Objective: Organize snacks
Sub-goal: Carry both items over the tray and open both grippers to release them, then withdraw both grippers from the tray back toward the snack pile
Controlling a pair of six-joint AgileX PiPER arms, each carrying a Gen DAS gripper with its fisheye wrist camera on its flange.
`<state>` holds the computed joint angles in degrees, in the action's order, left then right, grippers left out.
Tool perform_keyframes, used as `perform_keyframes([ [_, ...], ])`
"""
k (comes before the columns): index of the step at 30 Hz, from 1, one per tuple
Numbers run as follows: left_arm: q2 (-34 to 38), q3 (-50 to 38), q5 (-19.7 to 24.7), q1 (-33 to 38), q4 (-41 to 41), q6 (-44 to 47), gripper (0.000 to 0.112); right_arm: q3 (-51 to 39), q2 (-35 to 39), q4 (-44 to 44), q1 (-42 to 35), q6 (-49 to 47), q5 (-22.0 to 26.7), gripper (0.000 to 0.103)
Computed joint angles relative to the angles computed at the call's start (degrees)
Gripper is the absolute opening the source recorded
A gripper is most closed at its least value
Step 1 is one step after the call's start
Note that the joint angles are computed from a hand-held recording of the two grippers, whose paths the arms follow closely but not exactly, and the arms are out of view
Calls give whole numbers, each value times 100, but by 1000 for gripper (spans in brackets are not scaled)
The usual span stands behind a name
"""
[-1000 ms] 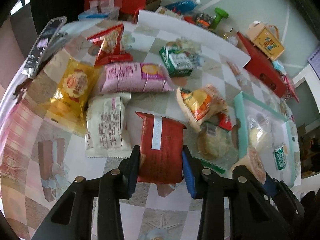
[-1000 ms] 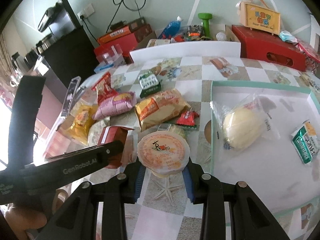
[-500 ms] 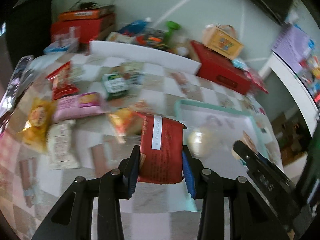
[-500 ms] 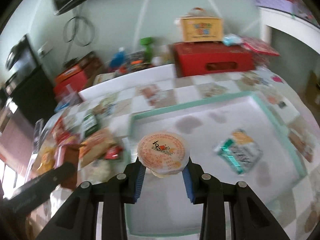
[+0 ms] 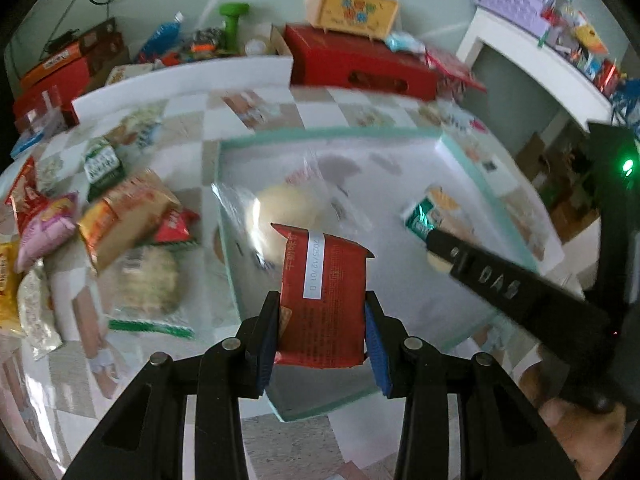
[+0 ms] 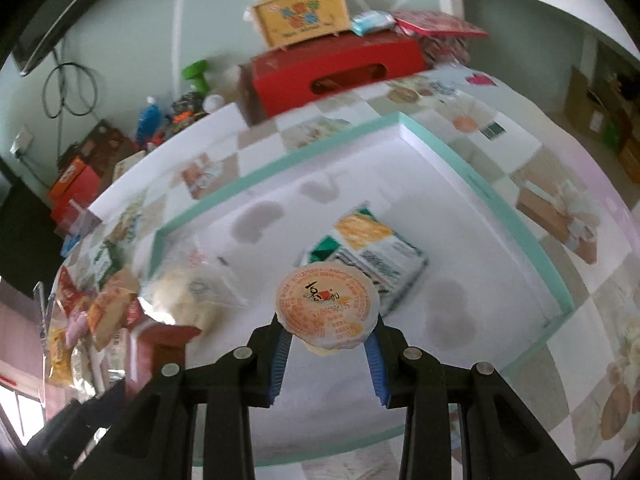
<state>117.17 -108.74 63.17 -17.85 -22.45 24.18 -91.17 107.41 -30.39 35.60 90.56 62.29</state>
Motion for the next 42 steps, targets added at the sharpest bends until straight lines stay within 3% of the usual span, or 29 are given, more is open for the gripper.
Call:
perform_keyframes([
  [7, -45, 164, -146, -48, -83, 113, 41, 51, -32, 13, -9, 13, 15, 37],
  [9, -27, 109, -96, -20, -152, 134, 44, 40, -31, -16, 0, 37, 15, 38],
  [11, -22, 78, -106, -6, -122, 90, 58, 43, -42, -25, -7, 38, -5, 38],
  [15, -12, -25, -105, 97, -147, -16, 60, 55, -73, -110, 32, 119, -9, 41],
  [18, 16, -119, -107, 202, -176, -132, 69, 22, -85, -273, 97, 213, 37, 56],
  [19, 48, -183, -77, 254, -189, -204, 71, -20, -76, -369, 137, 276, 125, 70],
  [20, 78, -238, -42, 300, -208, -265, 71, -40, -75, -421, 156, 311, 165, 75],
  [27, 378, -639, 183, 516, -20, -854, 72, -125, 10, -311, 105, 200, 219, 83],
  [31, 490, -740, 139, 593, 102, -1099, 85, -229, 102, -262, 108, 17, 272, 92],
  [35, 382, -551, -296, 592, 516, -1374, 99, -398, 234, -231, 132, -218, 301, 103],
  [37, 365, -516, -418, 596, 683, -1457, 103, -387, 250, -307, 169, -242, 202, 103],
  [42, 544, -803, -227, 743, 568, -1545, 103, -576, 398, -306, 217, -466, 165, 103],
])
